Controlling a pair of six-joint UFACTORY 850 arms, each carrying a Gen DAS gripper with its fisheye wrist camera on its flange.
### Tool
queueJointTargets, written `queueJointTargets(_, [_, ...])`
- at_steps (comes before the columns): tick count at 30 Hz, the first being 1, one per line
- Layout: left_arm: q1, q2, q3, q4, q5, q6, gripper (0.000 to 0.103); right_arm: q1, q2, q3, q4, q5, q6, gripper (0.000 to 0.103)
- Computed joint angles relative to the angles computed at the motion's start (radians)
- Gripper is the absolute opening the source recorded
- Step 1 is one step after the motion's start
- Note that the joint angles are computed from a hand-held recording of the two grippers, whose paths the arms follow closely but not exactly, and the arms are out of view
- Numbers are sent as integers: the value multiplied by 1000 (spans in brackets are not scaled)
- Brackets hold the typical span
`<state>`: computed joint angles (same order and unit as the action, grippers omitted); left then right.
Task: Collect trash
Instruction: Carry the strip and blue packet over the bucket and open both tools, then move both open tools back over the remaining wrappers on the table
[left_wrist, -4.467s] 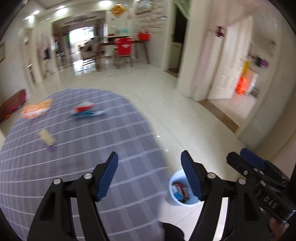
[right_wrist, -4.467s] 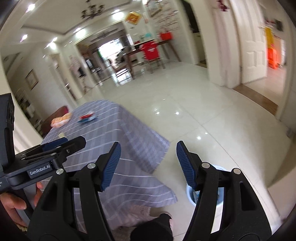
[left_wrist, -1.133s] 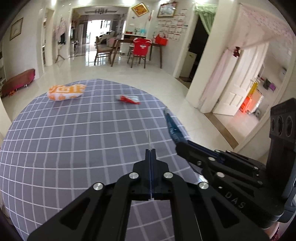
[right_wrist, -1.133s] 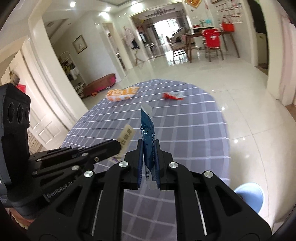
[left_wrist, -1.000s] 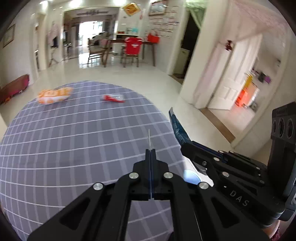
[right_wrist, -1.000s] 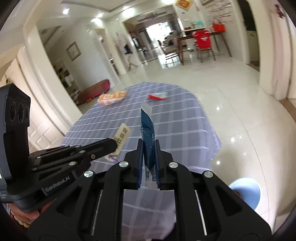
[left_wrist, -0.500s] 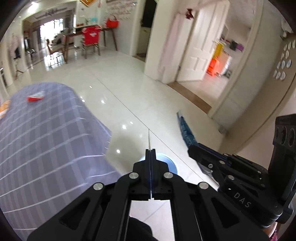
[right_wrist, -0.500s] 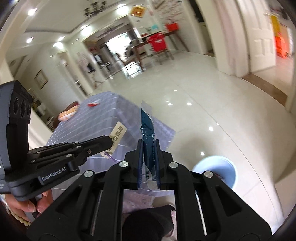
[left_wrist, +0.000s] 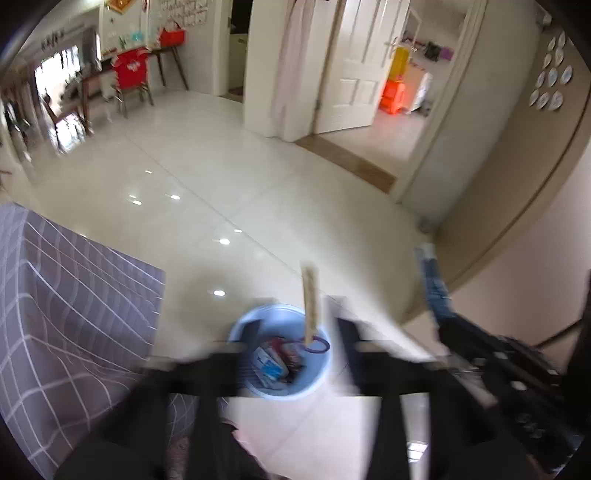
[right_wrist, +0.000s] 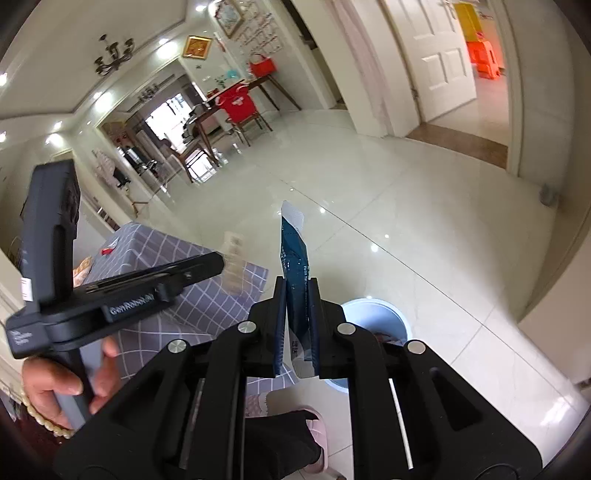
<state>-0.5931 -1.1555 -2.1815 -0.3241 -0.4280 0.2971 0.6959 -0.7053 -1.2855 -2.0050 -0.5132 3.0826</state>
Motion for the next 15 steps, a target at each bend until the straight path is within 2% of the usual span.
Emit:
queueJointTargets(1, [-2, -5, -3, 23, 12, -29, 66, -1, 2, 8, 1, 0, 5, 11])
queueJointTargets(4, [-2, -26, -37, 65, -26, -84, 66, -7, -10, -2, -4, 18, 14, 11])
queueJointTargets(11, [18, 30, 58, 142, 25, -171, 66, -12, -45, -53, -48, 58, 27, 12])
queueJointTargets(15, [43, 60, 95, 147, 43, -200, 66, -13, -73, -110, -27, 75, -24, 12])
